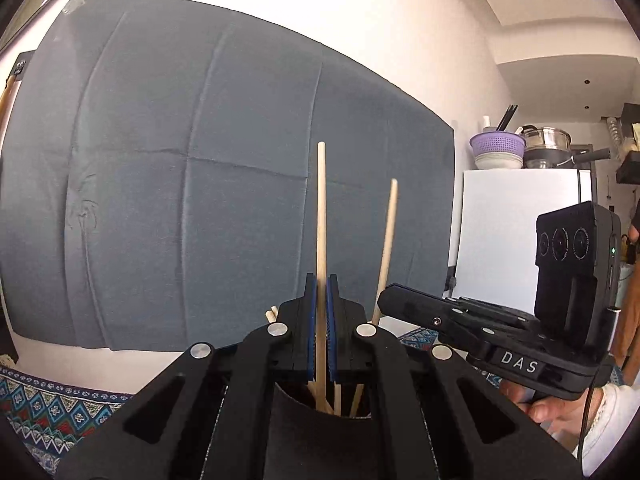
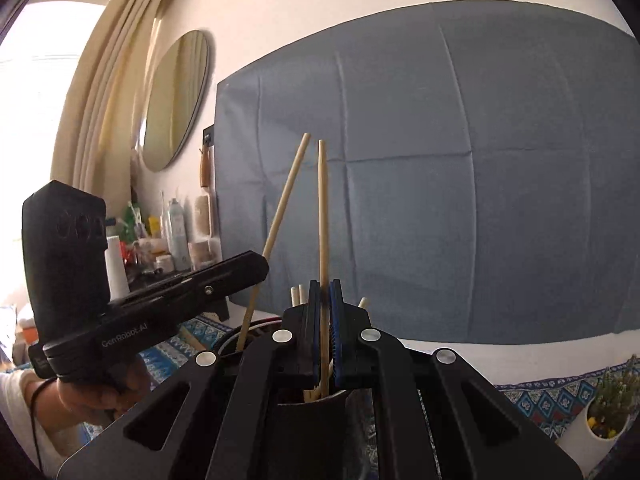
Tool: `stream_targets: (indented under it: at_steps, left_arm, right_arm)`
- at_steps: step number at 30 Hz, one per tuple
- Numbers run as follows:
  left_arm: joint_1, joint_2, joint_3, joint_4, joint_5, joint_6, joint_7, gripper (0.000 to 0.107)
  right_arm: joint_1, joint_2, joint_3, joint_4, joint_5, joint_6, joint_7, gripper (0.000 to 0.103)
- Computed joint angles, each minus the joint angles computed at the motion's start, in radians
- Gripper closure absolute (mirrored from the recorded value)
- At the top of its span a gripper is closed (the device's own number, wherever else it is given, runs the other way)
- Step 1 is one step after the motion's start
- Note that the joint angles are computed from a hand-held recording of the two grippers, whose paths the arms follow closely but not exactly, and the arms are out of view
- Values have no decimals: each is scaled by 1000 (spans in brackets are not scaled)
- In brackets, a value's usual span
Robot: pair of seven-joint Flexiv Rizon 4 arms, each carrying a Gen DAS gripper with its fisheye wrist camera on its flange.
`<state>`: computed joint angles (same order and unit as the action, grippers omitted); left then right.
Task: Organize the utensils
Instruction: 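Open the left tool to drop its stick in the holder while the right tool releases, then pull both open tools back over the remaining loose sticks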
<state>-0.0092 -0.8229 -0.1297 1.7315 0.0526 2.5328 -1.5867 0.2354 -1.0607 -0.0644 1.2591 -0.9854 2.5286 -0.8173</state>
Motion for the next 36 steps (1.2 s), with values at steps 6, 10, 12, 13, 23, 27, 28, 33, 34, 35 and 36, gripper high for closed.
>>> stream_targets:
  at_steps: [6, 10, 12, 13, 23, 27, 28, 33, 34, 35, 36]
  left_arm:
    - [-28, 44, 29, 65, -38, -28, 70, 102]
    - [-58, 61, 48, 93, -89, -47, 137, 102]
    - [-60, 71, 44, 109, -108, -68, 147, 102]
    - [-62, 76, 43, 118, -120, -79, 152, 102]
    - [-75, 141, 51, 201, -201, -133, 147, 79]
    - [-79, 165, 58, 246, -222, -123, 129, 54]
    - [-78, 173, 56, 261, -229, -126, 117, 41]
    - [-57, 229, 43, 325, -233, -235, 49, 16]
    - [-53, 235, 42, 335, -230, -249, 35, 14]
    - [-53, 242, 44, 345, -229, -265, 27, 12]
    - [-65, 249, 54, 353, -241, -285, 29, 10]
  right_arm:
    - [-9, 30, -5, 42, -15, -6, -11, 99]
    - [-11, 42, -2, 63, -23, -11, -28, 99]
    - [-13, 45, 2, 67, -30, -14, -24, 98]
    - [-14, 47, 3, 70, -35, -16, -21, 98]
    - [-30, 101, 12, 168, -37, -43, -62, 68]
    - [-36, 129, 23, 221, -15, -51, -115, 61]
    - [-36, 134, 27, 229, -9, -56, -126, 54]
    - [-44, 176, 48, 306, 26, -90, -191, 34]
    - [-45, 184, 53, 321, 35, -101, -203, 28]
    - [-44, 194, 57, 338, 47, -115, -216, 25]
    - [-45, 203, 63, 353, 54, -131, -226, 19]
